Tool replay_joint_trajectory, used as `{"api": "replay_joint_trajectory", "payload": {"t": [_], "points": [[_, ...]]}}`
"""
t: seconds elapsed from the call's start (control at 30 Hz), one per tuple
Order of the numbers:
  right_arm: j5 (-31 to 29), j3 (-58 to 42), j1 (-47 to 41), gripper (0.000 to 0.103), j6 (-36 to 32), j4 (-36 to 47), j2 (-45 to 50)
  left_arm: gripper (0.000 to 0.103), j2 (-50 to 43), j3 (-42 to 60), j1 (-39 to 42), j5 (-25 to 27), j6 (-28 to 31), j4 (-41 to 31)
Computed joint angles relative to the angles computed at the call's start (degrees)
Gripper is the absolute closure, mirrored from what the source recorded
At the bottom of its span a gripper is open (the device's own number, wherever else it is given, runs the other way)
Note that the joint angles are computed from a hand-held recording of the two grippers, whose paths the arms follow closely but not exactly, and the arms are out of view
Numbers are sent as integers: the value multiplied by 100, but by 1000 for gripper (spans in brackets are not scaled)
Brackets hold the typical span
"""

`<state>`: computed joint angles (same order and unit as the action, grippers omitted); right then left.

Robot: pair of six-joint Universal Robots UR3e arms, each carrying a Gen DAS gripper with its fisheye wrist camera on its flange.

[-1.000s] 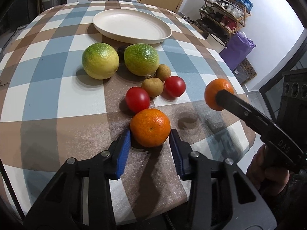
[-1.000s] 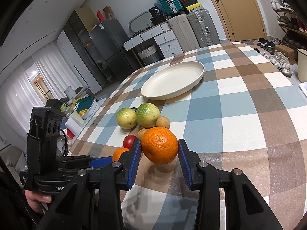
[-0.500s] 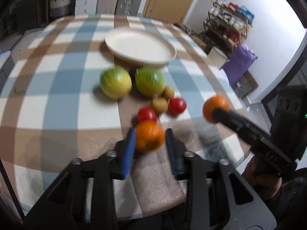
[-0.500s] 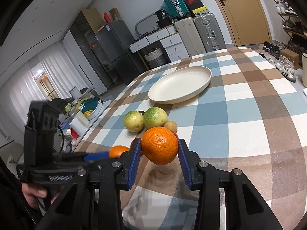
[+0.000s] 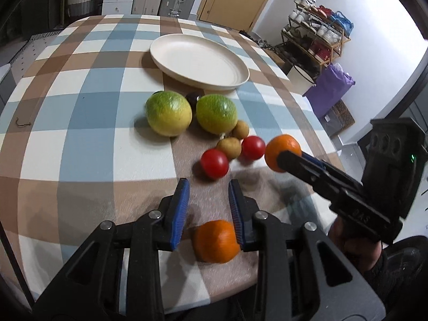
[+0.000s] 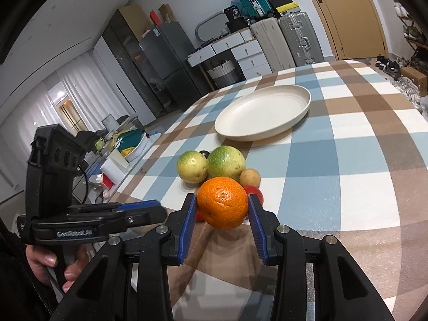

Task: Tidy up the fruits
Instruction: 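Carry both oranges toward the cream plate with both tools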

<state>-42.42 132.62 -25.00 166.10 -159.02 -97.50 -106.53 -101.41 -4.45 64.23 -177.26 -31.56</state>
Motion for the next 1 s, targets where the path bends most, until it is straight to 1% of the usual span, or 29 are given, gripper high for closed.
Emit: {"api": "replay_joint_trajectory", "payload": {"t": [0.07, 0.2, 0.23, 0.27, 0.3, 0.33, 0.37, 0.5, 0.6, 0.77, 0.87, 0.9, 0.93, 0.97, 1.0], "points": [[-7, -9, 9, 64, 13, 33, 62, 72, 90, -99, 16, 78, 48, -64], [19, 53, -33, 64, -45, 67, -5, 62, 368, -432, 108, -158, 230, -184], [15, 65, -27, 64, -40, 52, -25, 58, 420, -451, 100, -224, 265, -238], [15, 77, -37, 64, -52, 55, -46, 52, 456, -439, 94, -320, 330, -322], [19, 88, -47, 64, -63, 76, -75, 50, 478, -393, 53, -337, 401, -438], [20, 90, -49, 64, -62, 90, -88, 46, 508, -399, -10, -280, 413, -463], [16, 86, -44, 64, -56, 93, -89, 45, 526, -387, -81, -183, 427, -479], [48, 144, -112, 64, -74, 95, -159, 44, 487, -223, -337, 212, 359, -673], [85, 189, -179, 64, -113, 171, -216, 44, 380, -191, -483, 533, 318, -609], [115, 222, -230, 64, -168, 244, -265, 44, 70, -82, -521, 693, 298, -632], [116, 237, -257, 64, -194, 247, -253, 46, -59, -47, -510, 616, 339, -638], [114, 232, -258, 64, -193, 242, -232, 48, -84, -50, -515, 609, 360, -602], [109, 230, -257, 64, -194, 243, -216, 58, -108, -75, -525, 622, 400, -514], [107, 227, -254, 64, -197, 254, -216, 66, -112, -88, -520, 603, 436, -495], [106, 222, -250, 64, -201, 262, -214, 66, -103, -117, -494, 541, 455, -461]]}}
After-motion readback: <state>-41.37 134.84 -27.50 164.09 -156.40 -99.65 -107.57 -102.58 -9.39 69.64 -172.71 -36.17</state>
